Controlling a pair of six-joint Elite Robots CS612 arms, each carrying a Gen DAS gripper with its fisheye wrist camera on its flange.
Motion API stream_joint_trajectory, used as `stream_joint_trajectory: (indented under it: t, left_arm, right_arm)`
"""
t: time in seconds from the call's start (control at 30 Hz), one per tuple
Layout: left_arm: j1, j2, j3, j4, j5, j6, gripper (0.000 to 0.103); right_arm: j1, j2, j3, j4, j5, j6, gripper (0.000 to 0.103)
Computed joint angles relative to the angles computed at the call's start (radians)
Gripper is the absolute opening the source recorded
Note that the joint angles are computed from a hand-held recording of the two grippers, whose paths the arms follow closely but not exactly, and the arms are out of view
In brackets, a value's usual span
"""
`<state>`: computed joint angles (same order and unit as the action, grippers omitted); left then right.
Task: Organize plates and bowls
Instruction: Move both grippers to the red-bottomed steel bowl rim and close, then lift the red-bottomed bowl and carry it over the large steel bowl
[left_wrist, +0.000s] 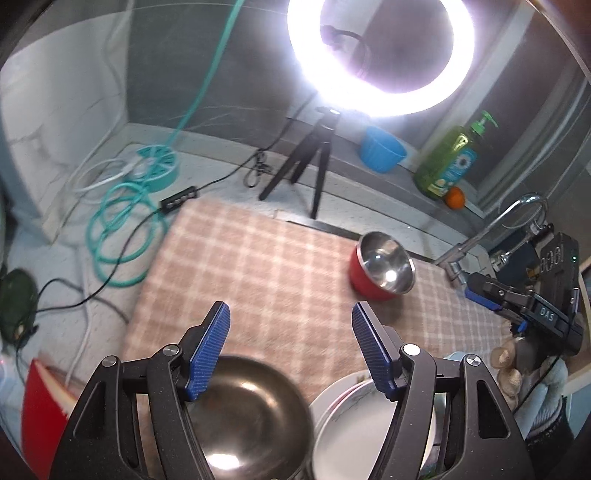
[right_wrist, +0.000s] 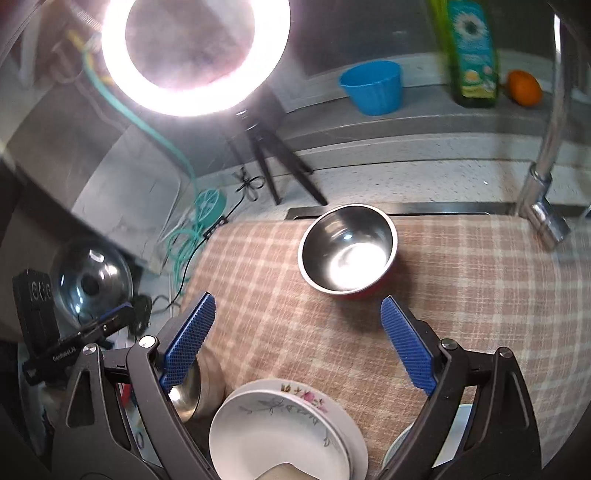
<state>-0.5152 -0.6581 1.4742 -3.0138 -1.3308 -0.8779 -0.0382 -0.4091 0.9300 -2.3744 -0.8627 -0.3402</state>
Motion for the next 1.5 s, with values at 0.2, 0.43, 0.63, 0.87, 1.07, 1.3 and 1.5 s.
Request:
stream_joint_trajectory:
  t: [0.2, 0.43, 0.63, 0.87, 1.07, 1.3, 1.5]
  left_arm:
    - [0.028, 0.079, -0.150, 0.070, -0.100, 0.081, 0.068]
    - [0.054, 0.171, -0.315, 0.172, -0.212, 0.126, 0.068]
    - [0.070, 0.247, -0.446, 0.259, -0.296, 0.124, 0.056]
    - [0.078, 0.299, -0.535, 0.342, -0.346, 0.143, 0.041]
    - [0.082, 0.322, -0.572, 0.372, -0.375, 0.159, 0.023]
    - [0.083, 0.328, -0.581, 0.372, -0.389, 0.175, 0.017]
    - [0.081, 0.336, -0.593, 0.382, -0.403, 0.189, 0.013]
  right_arm:
    - [-0.004, 0.066, -0.103, 0.005, -0.037, 0.112, 0.093]
    - [0.002, 0.140, -0.223, 0.083, -0.076, 0.142, 0.085]
    - [0.009, 0.202, -0.330, 0.177, -0.097, 0.146, 0.073]
    - [0.013, 0.248, -0.416, 0.247, -0.108, 0.146, 0.056]
    - [0.020, 0.270, -0.471, 0.318, -0.124, 0.119, 0.037]
    - [0.028, 0.285, -0.499, 0.341, -0.141, 0.096, 0.017]
    - [0.030, 0.282, -0.491, 0.328, -0.151, 0.095, 0.016]
